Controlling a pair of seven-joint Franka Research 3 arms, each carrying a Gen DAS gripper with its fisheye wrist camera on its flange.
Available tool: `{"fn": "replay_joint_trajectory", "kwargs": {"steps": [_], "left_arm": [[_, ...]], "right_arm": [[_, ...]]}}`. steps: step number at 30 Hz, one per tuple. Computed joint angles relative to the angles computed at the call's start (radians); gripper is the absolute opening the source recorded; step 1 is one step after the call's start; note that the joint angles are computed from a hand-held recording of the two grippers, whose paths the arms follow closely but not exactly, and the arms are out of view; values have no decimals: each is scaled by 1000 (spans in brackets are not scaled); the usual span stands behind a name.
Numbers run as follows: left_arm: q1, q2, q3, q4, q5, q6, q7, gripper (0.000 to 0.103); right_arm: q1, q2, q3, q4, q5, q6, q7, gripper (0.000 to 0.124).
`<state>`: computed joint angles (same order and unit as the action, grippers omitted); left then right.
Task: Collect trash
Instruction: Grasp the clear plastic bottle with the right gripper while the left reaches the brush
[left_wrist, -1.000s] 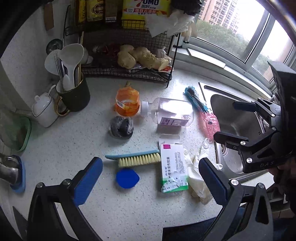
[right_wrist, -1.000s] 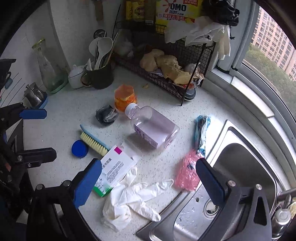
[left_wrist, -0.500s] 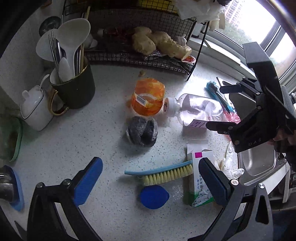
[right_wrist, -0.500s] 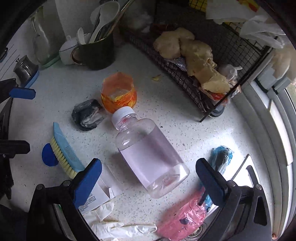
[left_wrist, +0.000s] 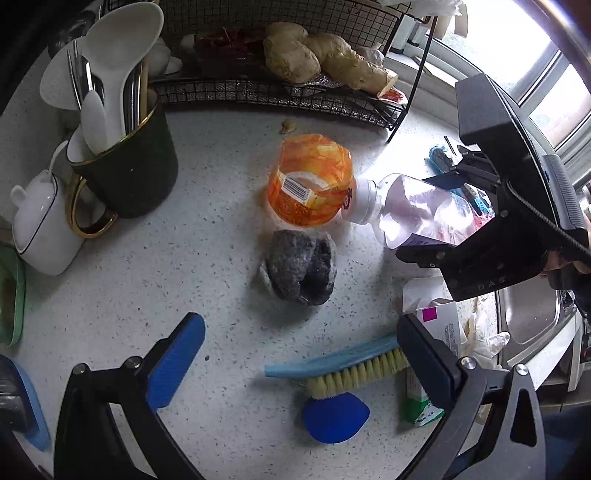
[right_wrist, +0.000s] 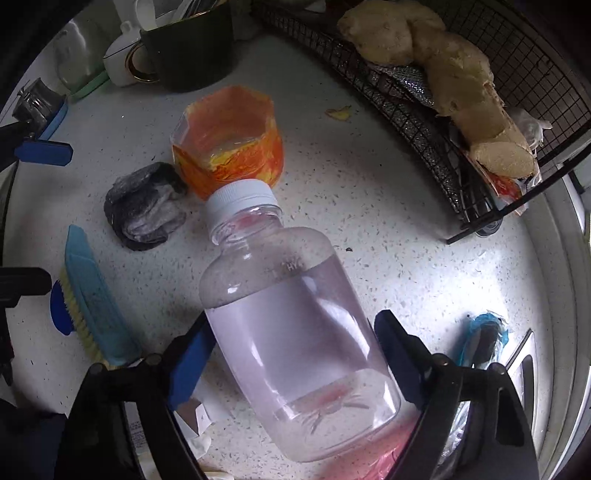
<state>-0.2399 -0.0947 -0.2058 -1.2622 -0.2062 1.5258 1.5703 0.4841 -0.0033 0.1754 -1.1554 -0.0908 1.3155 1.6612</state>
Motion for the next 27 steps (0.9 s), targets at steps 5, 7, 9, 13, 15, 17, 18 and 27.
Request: {"fn": "replay_joint_trajectory", "kwargs": {"steps": [5, 7, 9, 13, 15, 17, 18, 27], "left_arm": [[-1, 11, -2, 14, -2, -17, 8, 103], [0, 15, -1, 20, -9, -24, 13, 103], [0, 18, 0, 28, -22, -25, 28, 103], [2, 21, 4, 43, -40, -40, 109, 103], [0, 27, 1, 59, -33, -51, 145, 103], [0, 42, -1, 88, -42, -85, 173, 103], [0, 43, -2, 91, -46, -92, 197, 103], [-21, 69, -23, 113, -66, -179, 476, 103]], "right_arm": [[17, 2, 13, -15, -12, -4, 12, 72], [20, -3, 13, -24, -14, 5, 24, 70], [21, -24, 15, -52, -4, 25, 61, 68], [21, -86, 36, -118, -28, 70, 124, 66], [11, -125, 42, -131, -16, 76, 201, 66], [0, -127, 47, -117, -7, 70, 226, 66], [-6, -139, 50, -102, 3, 59, 277, 66], [-54, -251, 61, -165, 62, 50, 420, 66]]}}
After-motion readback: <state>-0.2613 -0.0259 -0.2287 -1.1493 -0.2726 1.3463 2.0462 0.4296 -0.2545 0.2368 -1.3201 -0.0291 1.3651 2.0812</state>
